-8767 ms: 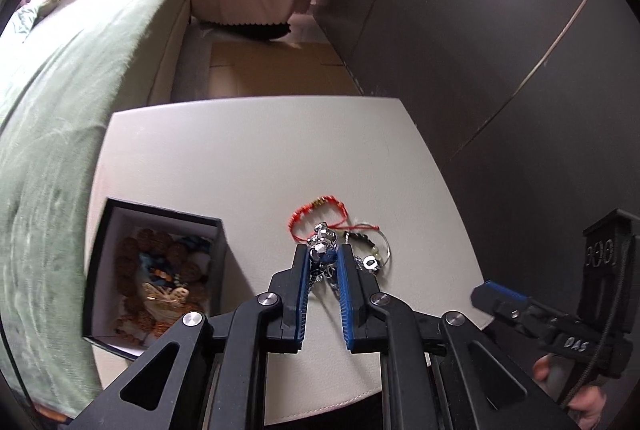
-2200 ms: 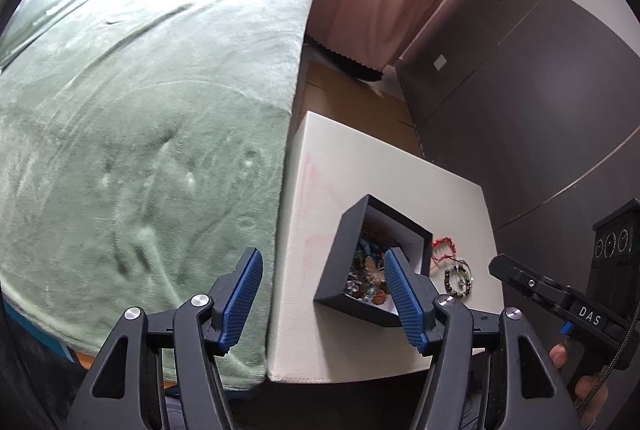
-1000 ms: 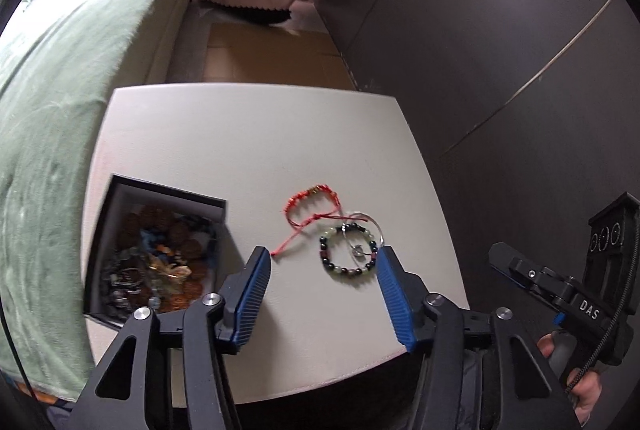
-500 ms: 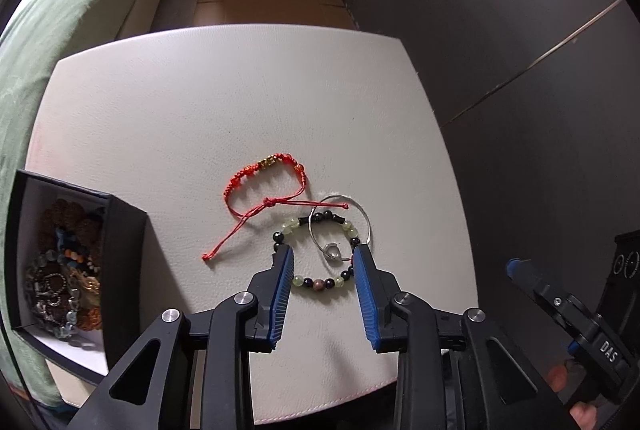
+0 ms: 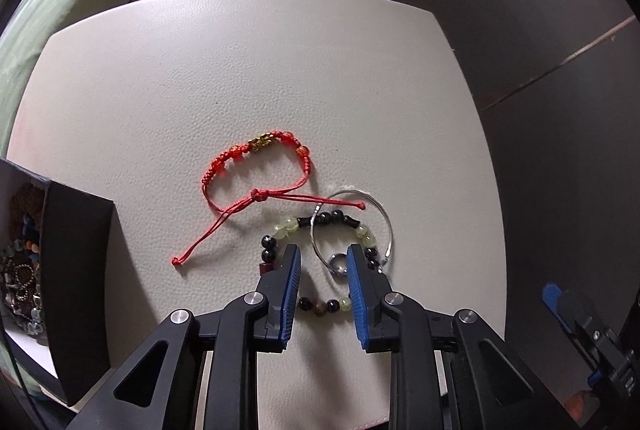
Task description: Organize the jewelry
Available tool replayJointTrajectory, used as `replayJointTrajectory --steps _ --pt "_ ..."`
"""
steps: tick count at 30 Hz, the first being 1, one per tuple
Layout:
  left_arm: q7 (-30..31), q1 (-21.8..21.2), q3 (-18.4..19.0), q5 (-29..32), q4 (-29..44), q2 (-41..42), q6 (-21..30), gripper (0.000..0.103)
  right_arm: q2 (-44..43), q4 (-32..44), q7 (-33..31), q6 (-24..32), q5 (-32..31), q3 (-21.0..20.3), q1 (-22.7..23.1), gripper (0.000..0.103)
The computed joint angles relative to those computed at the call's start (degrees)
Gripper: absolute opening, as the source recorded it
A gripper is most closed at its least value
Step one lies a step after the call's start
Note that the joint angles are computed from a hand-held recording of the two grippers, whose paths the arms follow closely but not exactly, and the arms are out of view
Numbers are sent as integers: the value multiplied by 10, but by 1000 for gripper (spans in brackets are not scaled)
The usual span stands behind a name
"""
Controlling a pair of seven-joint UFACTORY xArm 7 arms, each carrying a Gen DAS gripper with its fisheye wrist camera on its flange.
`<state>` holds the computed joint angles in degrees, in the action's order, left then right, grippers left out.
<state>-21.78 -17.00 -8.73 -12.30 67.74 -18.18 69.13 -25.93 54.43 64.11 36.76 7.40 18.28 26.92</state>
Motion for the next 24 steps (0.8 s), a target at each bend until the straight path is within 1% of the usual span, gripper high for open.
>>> replayJointTrajectory --steps 2,4,6,9,11,19,21,23,24 --pt "-7 2 1 -4 -10 -8 -8 22 0 0 0 0 0 0 0 56" --pt "-5 2 4 -8 -15 -10 -13 8 0 -1 -1 -1 0 -1 1 56" --pt "-5 3 7 -13 -17 -11 -15 2 -2 -1 -2 1 -2 0 1 56" --pt "1 5 7 -6 -26 -27 -25 2 1 4 -5 4 -4 0 1 56" --pt "11 3 11 -14 -27 -34 -30 2 5 9 -7 7 -5 2 2 56" --pt "38 17 30 -18 -20 -77 -23 1 48 52 -20 13 -12 6 9 56" --pt "41 23 33 -18 -17 -84 -21 1 66 69 -29 16 -13 6 13 52" --pt "47 28 39 -19 -15 -93 -18 1 93 91 -42 20 -12 5 19 43" --pt "49 30 41 -20 -14 -96 -18 1 106 102 -45 25 -13 6 21 42"
